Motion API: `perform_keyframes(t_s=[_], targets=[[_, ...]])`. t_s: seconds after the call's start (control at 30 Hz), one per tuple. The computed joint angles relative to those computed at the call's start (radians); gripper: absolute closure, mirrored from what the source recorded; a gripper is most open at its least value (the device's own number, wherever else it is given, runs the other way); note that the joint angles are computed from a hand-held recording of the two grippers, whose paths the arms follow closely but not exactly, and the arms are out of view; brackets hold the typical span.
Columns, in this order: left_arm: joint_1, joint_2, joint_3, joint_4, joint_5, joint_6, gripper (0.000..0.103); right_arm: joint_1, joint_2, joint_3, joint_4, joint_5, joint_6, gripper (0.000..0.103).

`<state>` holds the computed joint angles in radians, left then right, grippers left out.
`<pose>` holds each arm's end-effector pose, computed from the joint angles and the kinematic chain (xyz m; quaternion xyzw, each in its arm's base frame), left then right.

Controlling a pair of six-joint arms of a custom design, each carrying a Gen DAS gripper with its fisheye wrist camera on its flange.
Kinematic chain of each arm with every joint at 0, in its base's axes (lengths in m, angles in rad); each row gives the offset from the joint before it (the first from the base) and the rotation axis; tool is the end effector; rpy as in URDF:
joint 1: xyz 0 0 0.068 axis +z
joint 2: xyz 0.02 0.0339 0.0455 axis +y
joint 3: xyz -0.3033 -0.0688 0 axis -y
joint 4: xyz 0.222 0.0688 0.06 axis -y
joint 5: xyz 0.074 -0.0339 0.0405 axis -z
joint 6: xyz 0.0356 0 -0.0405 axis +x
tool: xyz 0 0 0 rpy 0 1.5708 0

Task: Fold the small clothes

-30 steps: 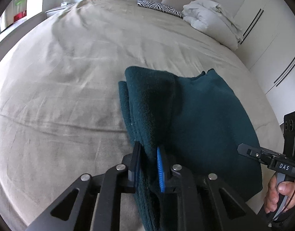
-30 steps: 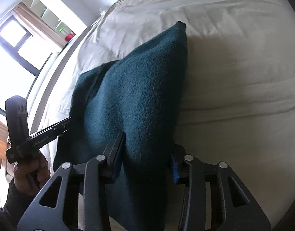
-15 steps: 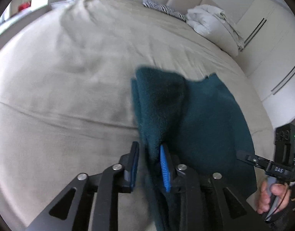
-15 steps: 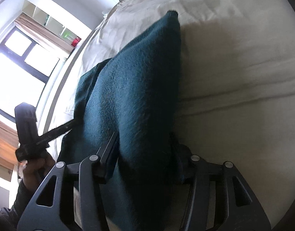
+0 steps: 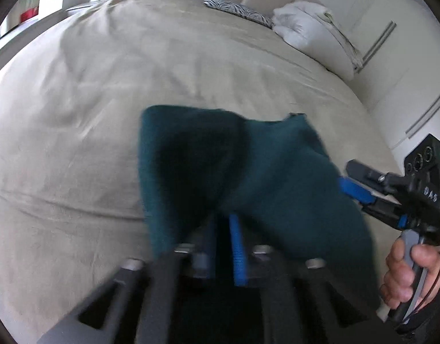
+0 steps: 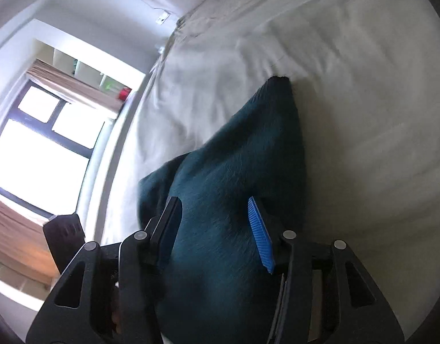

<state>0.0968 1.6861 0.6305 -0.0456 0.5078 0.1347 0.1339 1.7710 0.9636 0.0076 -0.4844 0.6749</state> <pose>0.2645 0.0083 0.1574 0.0763 0.9401 -0.2166 0.2519 0.3453 0.0632 0.2162 0.1535 0.8910 0.3479 0.2482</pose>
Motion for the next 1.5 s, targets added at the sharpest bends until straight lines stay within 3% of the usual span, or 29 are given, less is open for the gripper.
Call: perform_keyframes(t_s=[0.1, 0.17, 0.4, 0.53, 0.57, 0.63, 0.67, 0.73, 0.77, 0.83, 0.9, 1.0, 1.07, 1.13, 1.23, 1.3, 1.4, 1.5], targets=[[0.036, 0.024, -0.014, 0.03, 0.061, 0.05, 0.092, -0.023, 0.031, -0.039, 0.108, -0.033, 0.035, 0.057], [0.059, 0.037, -0.021, 0.042, 0.104, 0.069, 0.092, -0.038, 0.027, -0.044, 0.112, -0.053, 0.037, 0.059], [0.115, 0.053, -0.029, 0.027, 0.177, 0.133, 0.093, -0.014, -0.263, -0.258, 0.169, -0.163, 0.105, 0.056], [0.105, 0.046, -0.041, 0.052, 0.168, 0.125, 0.093, 0.093, -0.291, -0.347, 0.106, -0.089, 0.057, 0.055], [0.1, 0.056, -0.037, 0.058, 0.171, 0.118, 0.093, 0.098, -0.272, -0.396, 0.154, -0.096, 0.071, 0.056], [0.107, 0.053, -0.026, 0.031, 0.184, 0.12, 0.093, 0.062, -0.228, -0.519, 0.394, -0.151, 0.139, 0.066], [0.115, 0.058, -0.017, 0.016, 0.192, 0.125, 0.093, 0.048, -0.234, -0.543, 0.428, -0.165, 0.164, 0.066], [0.134, 0.041, -0.006, -0.026, 0.202, 0.13, 0.093, 0.06, -0.292, -0.523, 0.347, -0.131, 0.157, 0.064], [0.14, -0.002, -0.017, -0.044, 0.192, 0.134, 0.092, 0.082, -0.338, -0.496, 0.265, -0.083, 0.133, 0.064], [0.142, -0.09, -0.049, -0.06, 0.179, 0.144, 0.075, 0.152, -0.468, -0.437, 0.091, 0.055, 0.079, 0.061], [0.168, -0.267, -0.113, -0.069, 0.159, 0.169, 0.031, 0.24, -0.591, -0.376, -0.052, 0.211, 0.056, 0.055], [0.256, -0.531, -0.176, -0.102, 0.186, 0.179, 0.002, 0.426, -0.697, -0.252, -0.256, 0.537, 0.029, 0.043], [0.338, -0.702, -0.177, -0.172, 0.224, 0.202, 0.0, 0.524, -0.715, -0.173, -0.335, 0.716, 0.016, 0.034], [0.422, -0.835, -0.135, -0.29, 0.269, 0.252, 0.0, 0.611, -0.712, -0.094, -0.385, 0.907, 0.0, 0.015], [0.55, -0.892, -0.039, -0.448, 0.344, 0.318, 0.0, 0.774, -0.725, 0.013, -0.477, 1.212, 0.054, 0.001], [0.713, -0.886, 0.055, -0.633, 0.485, 0.448, 0.0, 0.876, -0.725, 0.092, -0.56, 1.411, 0.117, 0.0], [0.861, -0.876, 0.159, -0.809, 0.577, 0.584, 0.0, 0.92, -0.707, 0.222, -0.689, 1.462, 0.156, 0.0], [0.928, -0.831, 0.238, -0.984, 0.593, 0.756, 0.0, 0.911, -0.669, 0.359, -0.857, 1.383, 0.209, 0.0]])
